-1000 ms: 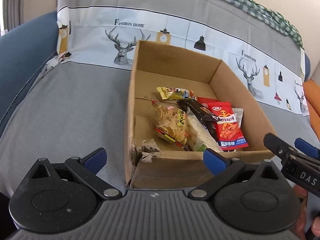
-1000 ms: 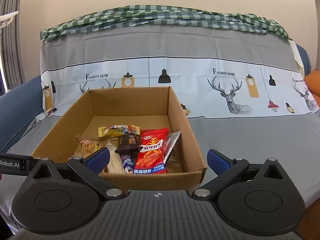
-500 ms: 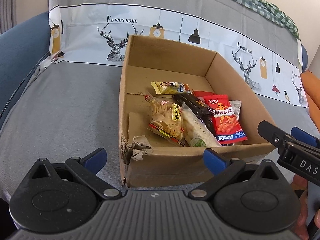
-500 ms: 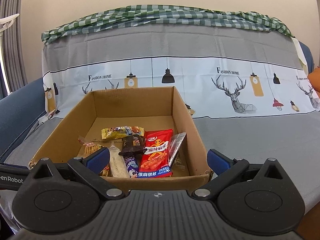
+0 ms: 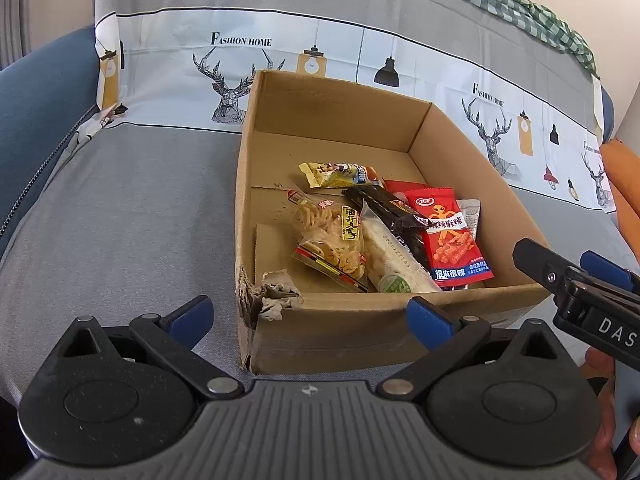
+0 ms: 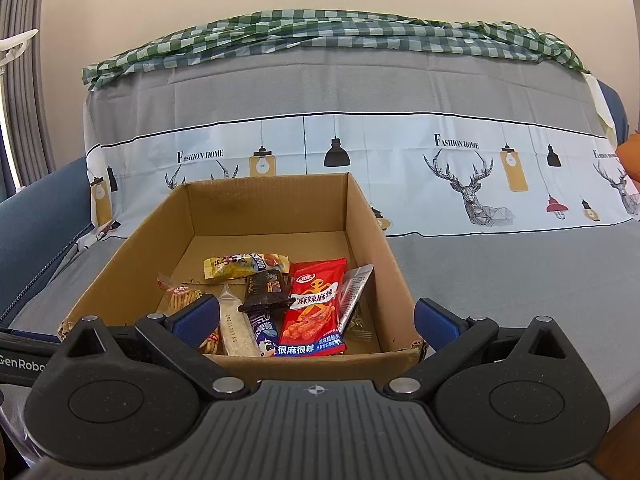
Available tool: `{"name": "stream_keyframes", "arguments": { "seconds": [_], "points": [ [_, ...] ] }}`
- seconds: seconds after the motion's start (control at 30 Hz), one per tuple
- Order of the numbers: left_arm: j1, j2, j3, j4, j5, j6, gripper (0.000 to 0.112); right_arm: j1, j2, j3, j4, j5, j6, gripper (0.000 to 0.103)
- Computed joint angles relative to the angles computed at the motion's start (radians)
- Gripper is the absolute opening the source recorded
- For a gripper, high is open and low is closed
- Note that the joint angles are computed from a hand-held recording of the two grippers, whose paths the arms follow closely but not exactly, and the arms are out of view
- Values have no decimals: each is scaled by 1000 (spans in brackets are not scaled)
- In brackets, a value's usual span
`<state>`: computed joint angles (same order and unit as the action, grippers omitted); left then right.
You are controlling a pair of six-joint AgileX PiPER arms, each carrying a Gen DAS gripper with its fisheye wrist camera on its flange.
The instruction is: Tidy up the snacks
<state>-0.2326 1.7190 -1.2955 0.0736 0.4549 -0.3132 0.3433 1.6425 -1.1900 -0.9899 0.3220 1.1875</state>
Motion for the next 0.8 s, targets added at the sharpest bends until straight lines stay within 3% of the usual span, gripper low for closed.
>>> {"name": "stream_keyframes", "arguments": {
  "seconds": [0.8],
  "points": [
    [-5,-3,4,2,-10,11,103,8,-3,4,-17,6,23,102]
  ]
}}
